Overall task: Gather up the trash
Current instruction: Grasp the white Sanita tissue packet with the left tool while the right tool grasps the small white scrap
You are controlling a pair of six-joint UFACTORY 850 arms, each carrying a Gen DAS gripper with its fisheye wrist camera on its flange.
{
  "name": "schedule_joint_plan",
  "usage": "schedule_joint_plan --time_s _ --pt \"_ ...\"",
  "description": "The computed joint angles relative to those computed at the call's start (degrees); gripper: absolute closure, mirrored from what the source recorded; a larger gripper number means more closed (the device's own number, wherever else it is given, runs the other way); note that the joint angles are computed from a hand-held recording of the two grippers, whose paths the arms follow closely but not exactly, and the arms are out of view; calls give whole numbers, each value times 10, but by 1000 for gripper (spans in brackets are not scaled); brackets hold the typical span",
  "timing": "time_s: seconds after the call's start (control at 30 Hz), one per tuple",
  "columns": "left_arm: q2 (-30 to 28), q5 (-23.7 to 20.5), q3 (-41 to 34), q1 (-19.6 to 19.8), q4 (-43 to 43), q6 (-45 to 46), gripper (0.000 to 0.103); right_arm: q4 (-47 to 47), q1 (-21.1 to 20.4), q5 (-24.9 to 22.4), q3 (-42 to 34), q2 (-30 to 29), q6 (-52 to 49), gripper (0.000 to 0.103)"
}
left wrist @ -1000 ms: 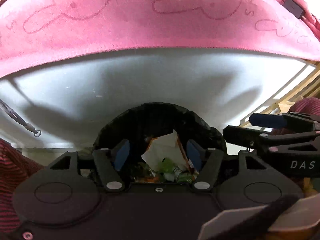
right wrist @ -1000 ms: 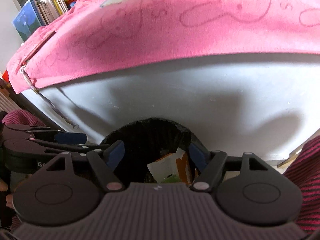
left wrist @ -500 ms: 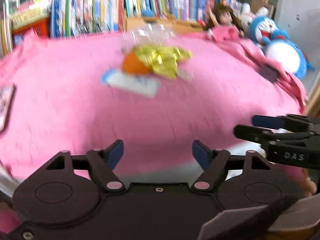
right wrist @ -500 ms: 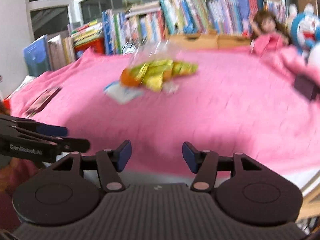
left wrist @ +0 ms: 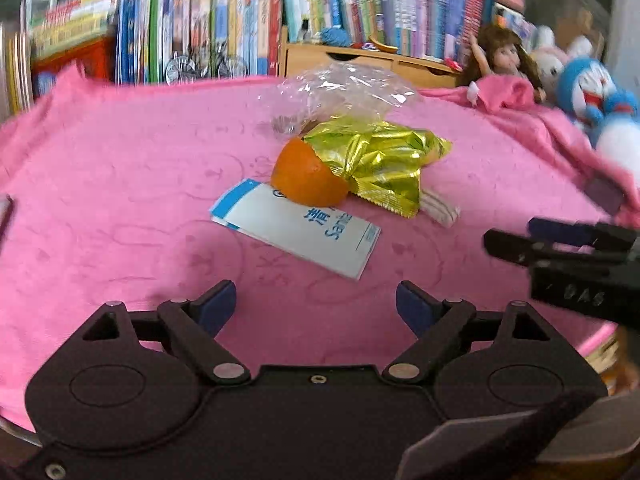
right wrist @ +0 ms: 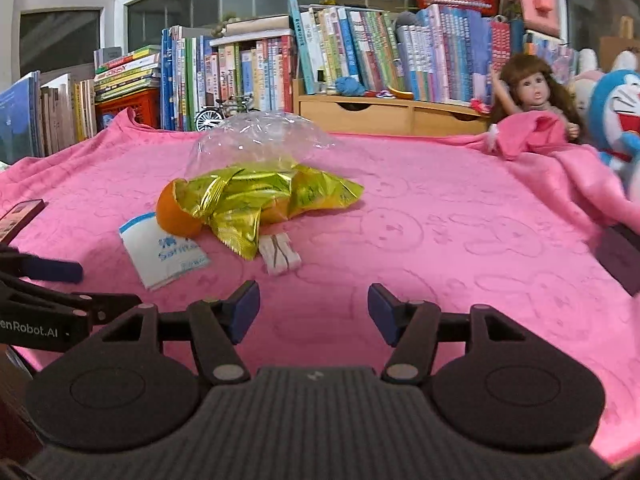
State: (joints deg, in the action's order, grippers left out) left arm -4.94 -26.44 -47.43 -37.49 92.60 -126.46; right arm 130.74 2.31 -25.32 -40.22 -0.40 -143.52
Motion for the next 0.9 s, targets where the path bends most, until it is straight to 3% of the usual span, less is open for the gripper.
schedule_joint_plan --time_s 0.13,0.23,0.4,0.53,0.67,0.83,0.9 --pt "-18 14 -21 21 17 -54 15 -47 6 8 -36 -32 40 33" --pt "-41 16 -50 33 -17 -30 15 -57 22 40 -57 -45 46 49" --pt "-86 -26 -100 32 -75 42 14 -133 35 56 -84 -69 115 59" --pt "-124 -81 -138 22 -118 102 10 -54 43 54 -67 -60 36 71" --pt "-142 -110 -149 15 -97 79 10 31 44 54 -48 -45 -41 81" --pt "-128 -119 -120 11 -29 18 34 48 25 51 -35 -32 -32 85" --pt "-111 -113 -98 11 3 -9 53 33 15 45 -29 -25 -13 84"
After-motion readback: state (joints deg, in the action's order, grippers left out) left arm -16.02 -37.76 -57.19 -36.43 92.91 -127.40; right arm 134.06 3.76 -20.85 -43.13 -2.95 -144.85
